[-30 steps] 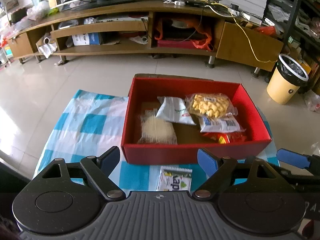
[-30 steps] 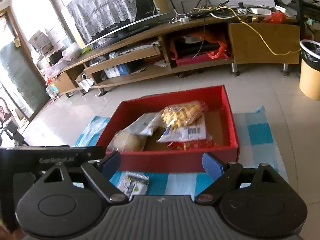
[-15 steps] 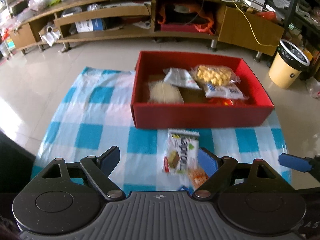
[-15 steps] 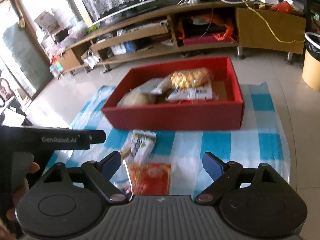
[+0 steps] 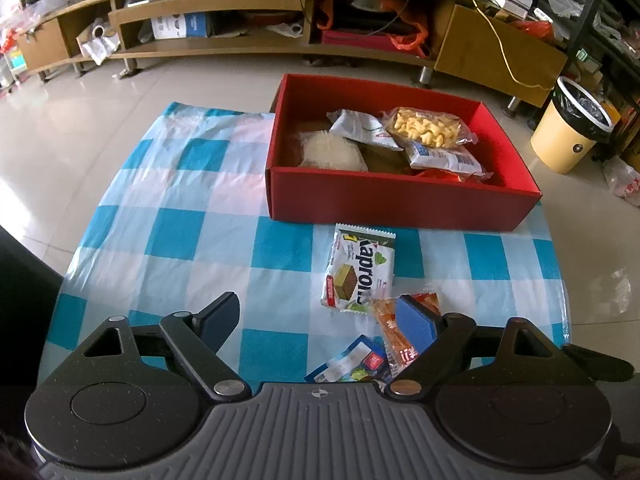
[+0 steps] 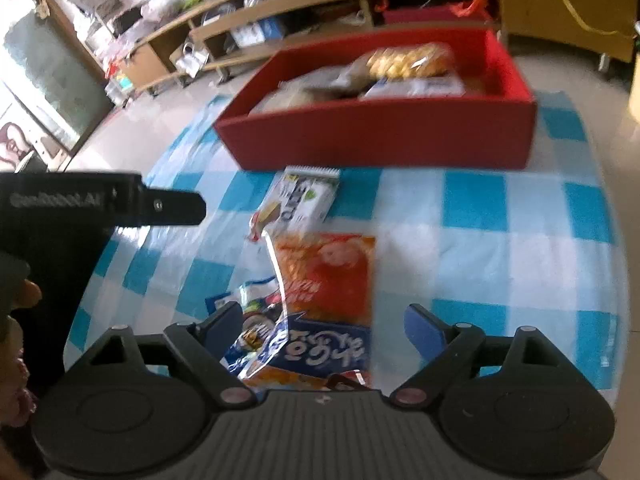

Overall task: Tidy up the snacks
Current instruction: 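Withdraw both grippers from the box toward the remaining snacks on the cloth, then grasp the red-and-blue chip bag with the right gripper while the left gripper grasps the Kaprons wafer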

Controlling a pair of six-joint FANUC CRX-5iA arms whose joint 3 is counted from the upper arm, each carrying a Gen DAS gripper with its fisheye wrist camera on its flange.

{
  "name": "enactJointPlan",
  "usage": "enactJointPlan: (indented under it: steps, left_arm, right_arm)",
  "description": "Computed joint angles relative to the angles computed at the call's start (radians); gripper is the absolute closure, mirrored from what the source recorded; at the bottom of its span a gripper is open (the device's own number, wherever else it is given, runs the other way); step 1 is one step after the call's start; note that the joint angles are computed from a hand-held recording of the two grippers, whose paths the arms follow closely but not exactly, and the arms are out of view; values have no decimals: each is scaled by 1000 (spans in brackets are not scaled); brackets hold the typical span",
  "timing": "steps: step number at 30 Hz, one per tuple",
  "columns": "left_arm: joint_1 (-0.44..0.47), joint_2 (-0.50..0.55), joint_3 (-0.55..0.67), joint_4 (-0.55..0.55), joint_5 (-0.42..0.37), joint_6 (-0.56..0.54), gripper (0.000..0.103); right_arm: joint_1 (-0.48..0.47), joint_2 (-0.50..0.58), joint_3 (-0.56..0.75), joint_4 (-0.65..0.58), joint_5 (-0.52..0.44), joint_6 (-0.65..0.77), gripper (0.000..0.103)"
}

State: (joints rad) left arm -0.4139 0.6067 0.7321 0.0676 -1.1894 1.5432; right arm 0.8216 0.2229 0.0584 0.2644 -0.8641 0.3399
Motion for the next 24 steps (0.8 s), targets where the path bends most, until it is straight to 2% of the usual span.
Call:
enactJointPlan:
  steps: [2,5,7,10,13,15,17,18,20,22,24]
  left_arm:
    - [1,6,4,7,-7,-6,14]
    - [2,9,3,10,-13,-13,14]
    - [5,9,-1,14,-15,-17,13]
    - [9,14,0,21,-26,-20,13]
    - [10,20,6,23,-35,-12,13]
    - [14,25,10,32,-34,-8,12]
    - [17,36,25,43,-40,4,11]
    - [19,45,37,50,-49,12,11]
    - [22,60,56,67,-60,27,11]
    - [21,68,68,76,-63,33,11]
    - [19,68,72,72,-60,35,11]
  right_arm:
    - [-3,25,30,-18,-11,35,25]
    - [-15,56,71,-88,-33,84,44]
    - [-22,72,86,-129,-50,99,43]
    - [-26,55,56,-127,-13,88,46]
    - [-29,25,17,-119,33,73,62]
    - [-28,5,-2,-99,57,65,82]
    - [-27,-16,-20,-82,82,64,93]
    - [-27,-23,-27,-75,87,58,95]
    - [-26,-25,-31,-53,80,42,94]
    - [-39,-9,5,-118,42,101,92]
    - [-39,-6,2,-112,48,81,84]
